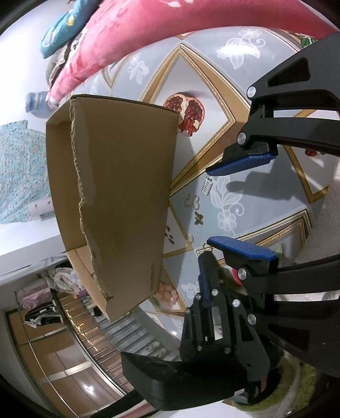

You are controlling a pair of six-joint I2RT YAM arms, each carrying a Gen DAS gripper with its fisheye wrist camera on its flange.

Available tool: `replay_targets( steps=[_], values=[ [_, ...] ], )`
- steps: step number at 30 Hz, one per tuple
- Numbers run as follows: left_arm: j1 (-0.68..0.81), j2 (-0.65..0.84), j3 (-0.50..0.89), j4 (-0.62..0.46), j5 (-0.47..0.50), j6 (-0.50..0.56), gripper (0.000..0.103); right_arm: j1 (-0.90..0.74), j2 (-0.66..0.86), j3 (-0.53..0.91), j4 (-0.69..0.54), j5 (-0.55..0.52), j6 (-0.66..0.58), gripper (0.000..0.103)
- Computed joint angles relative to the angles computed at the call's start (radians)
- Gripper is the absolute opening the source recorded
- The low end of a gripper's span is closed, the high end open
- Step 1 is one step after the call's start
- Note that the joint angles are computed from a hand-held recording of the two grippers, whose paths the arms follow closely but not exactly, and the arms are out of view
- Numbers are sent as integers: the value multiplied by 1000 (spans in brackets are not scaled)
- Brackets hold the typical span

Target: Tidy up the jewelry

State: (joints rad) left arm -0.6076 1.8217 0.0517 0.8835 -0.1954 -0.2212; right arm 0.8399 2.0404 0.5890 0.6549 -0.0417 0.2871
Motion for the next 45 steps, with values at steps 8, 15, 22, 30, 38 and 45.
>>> replay_targets(
  steps=[8, 15, 22, 30, 38, 45],
  values=[
    [-59, 25, 22, 12, -22, -36, 0, -4, 2, -2, 3, -4, 3, 45],
    [-105, 8, 24, -8, -79, -8, 2, -8, 7, 0, 3, -12, 4, 45],
    [-7, -18, 20, -17, -9, 84, 6, -8, 6, 4, -4, -17, -1, 45],
    [48, -20, 31, -43, 67, 169, 24, -19, 12, 16, -18, -32, 0, 45],
    [86, -1, 52, -45, 119, 223, 22, -20, 19, 30, -32, -36, -4, 45],
    [72, 10, 53, -32, 127, 259, 11, -23, 15, 24, -29, -34, 0, 45]
  ],
)
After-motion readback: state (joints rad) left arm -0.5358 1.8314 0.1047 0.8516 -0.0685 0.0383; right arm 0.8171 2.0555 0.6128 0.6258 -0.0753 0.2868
